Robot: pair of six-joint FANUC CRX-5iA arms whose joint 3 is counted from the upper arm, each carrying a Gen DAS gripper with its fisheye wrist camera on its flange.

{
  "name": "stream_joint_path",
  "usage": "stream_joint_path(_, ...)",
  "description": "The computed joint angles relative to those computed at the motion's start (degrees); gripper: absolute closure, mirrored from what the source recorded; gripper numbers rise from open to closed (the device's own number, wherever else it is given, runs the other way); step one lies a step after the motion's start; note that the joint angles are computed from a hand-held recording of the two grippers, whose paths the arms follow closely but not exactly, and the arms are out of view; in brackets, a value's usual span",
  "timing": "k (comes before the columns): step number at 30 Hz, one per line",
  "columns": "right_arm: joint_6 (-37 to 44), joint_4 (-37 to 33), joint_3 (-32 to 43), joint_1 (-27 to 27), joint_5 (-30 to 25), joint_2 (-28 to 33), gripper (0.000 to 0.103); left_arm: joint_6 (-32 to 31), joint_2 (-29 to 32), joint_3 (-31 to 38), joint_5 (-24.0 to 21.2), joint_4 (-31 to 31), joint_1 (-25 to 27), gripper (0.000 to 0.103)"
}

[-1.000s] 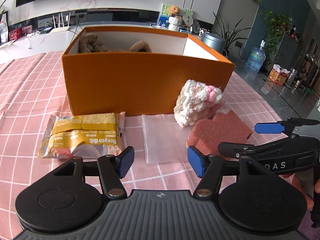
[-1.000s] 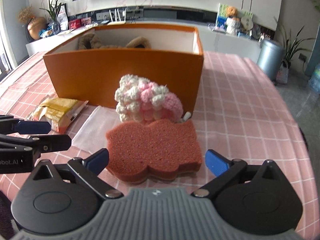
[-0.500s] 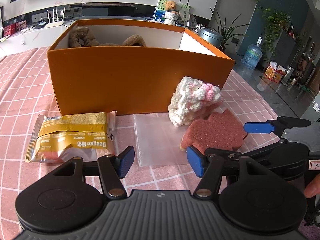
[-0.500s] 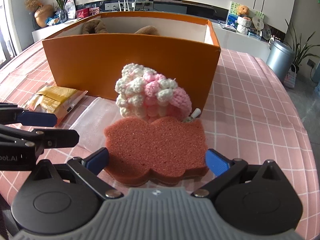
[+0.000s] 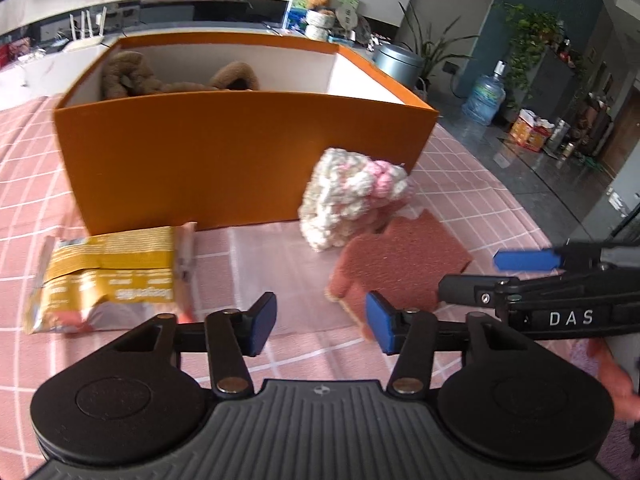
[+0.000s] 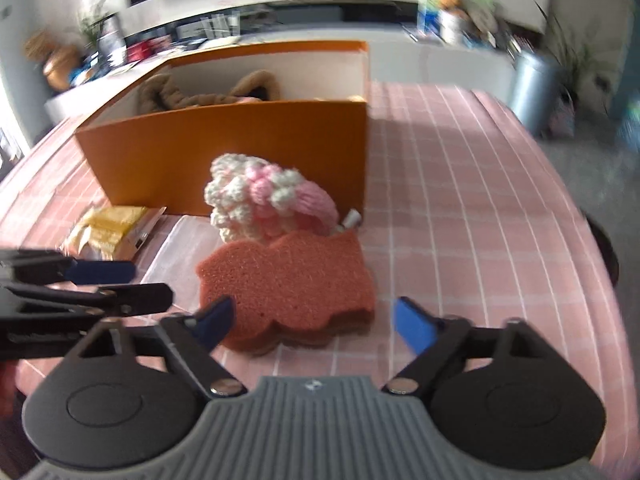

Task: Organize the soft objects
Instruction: 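Move both tools back to the crocheted ball and red sponge, then grasp the pink-white crocheted ball with the left gripper while the right grasps the red sponge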

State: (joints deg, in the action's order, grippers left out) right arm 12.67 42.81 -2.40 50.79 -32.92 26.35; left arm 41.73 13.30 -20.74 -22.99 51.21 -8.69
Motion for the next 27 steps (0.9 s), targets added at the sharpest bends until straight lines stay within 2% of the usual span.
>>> stream_joint_path(1,-1.5,-0.6,0.0,0.1,-0.1,-0.1,0.036,0.0,0.5,0.7,-0.9,0.0,0.1,0.056)
stream_joint_path(2,-2.1,-2.0,0.5,0.1,-0.5,0.1,0.047,0.4,1.0,1.4,-1.8,-0.3,0.2,0.06)
stream_joint_path(3,-2.1,-3.8,1.1,0.2,-0.7,0.4,0.059,0.9,1.4,1.9,-2.3,-0.6,0.1,0.06)
stream_joint_path(6,1.2,-9.5,3.1,0.1,-0.6,1.4,0.082,1.2,2.9,3.4,-3.9,-0.6,0.0,0.067)
stream_joint_path(8,0.1,-7.9,3.6,0.3,-2.8,2.2,0.089,1.8,3.7,4.2,-4.1,-0.2,-0.2,0.067)
stream_joint_path(11,-4.0,-4.6,3.2,0.1,-6.4,2.6,0.092,0.9,4.7,4.8,-3.3,2.1,-0.7,0.066)
stream_joint_path(13,-4.7,-5.0,2.6,-0.7,-5.7,2.1,0.092,-0.2,5.6,5.6,-3.4,3.8,-0.9,0.065)
stream_joint_path(17,-6.2,-2.5,1.4,-1.5,-3.7,1.8,0.092,3.8,8.9,10.0,-8.3,0.7,0.2,0.062)
stream_joint_path(27,-11.9,1.2,0.3,-2.3,-4.9,1.2,0.089,3.6,8.8,8.8,-14.5,4.6,-1.0,0.062)
